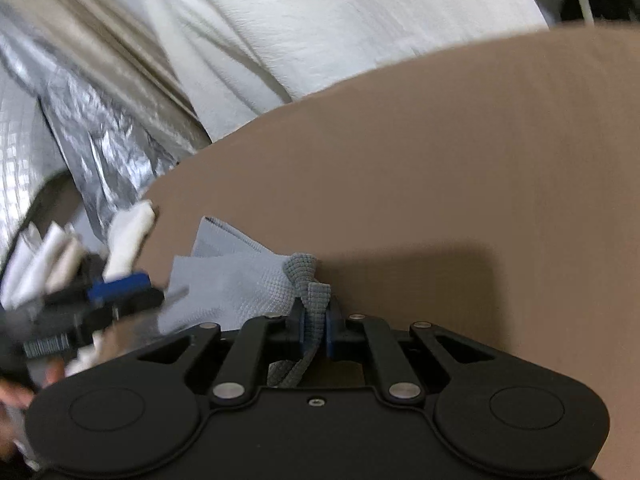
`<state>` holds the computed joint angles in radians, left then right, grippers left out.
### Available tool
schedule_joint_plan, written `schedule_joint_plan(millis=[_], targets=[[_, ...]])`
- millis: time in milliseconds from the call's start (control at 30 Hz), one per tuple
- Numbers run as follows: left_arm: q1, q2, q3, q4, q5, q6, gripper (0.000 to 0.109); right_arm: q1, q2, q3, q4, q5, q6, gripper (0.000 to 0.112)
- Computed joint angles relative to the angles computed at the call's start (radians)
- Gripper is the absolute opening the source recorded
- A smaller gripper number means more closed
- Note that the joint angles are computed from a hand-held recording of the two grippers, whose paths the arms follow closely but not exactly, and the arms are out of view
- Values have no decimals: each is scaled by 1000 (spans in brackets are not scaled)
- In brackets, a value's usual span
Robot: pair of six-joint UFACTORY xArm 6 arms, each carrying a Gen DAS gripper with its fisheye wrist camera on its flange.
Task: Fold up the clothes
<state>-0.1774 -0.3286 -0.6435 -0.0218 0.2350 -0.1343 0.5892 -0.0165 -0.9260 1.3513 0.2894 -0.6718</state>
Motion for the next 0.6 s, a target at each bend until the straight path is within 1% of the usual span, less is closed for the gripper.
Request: schedule_joint_plan(millis=[33, 67, 100, 133, 167, 200, 267, 333, 367, 400, 433, 467, 500, 533, 567, 600], targets=[[-3, 19, -20, -56, 39, 40, 55, -16, 3, -3, 49, 33, -27, 9], [-3, 38, -41, -78, 78, 50, 54, -28, 5, -2, 90, 57, -48, 9], [-2, 58, -55, -59, 98, 38, 51, -40, 7, 0, 127, 81, -66, 9], [-2, 71, -54, 2, 85, -1, 46, -46, 6, 4, 152, 94, -84, 9], [-2, 78, -56, 66, 69, -52, 29, -45, 1, 10, 166, 94, -105, 8], [-1, 83, -63, 120, 59, -100, 4, -38, -3, 15, 167, 83, -123, 7], [2, 94, -79, 235, 43, -200, 4, -11, -9, 20, 135, 35, -147, 7], [6, 106, -98, 356, 32, -306, 4, 20, -11, 22, 68, -22, -144, 7], [7, 109, -99, 425, 4, -358, 4, 31, -10, 22, 24, -43, -121, 7], [10, 112, -97, 511, -37, -421, 4, 30, -9, 20, -13, -42, -80, 7], [24, 110, -79, 577, -103, -471, 5, 20, -10, 18, -34, -26, -41, 7], [31, 97, -64, 620, -130, -511, 11, 10, -10, 16, -54, -10, -3, 7], [36, 94, -68, 671, -116, -564, 29, 1, -11, 13, -72, 6, 34, 7], [36, 98, -84, 701, -59, -617, 42, -13, -10, 10, -66, 29, 48, 7], [45, 104, -91, 713, -36, -667, 54, -28, -7, 7, -33, 55, 37, 7], [60, 109, -89, 709, -41, -702, 54, -40, -3, 4, 3, 76, 22, 7]])
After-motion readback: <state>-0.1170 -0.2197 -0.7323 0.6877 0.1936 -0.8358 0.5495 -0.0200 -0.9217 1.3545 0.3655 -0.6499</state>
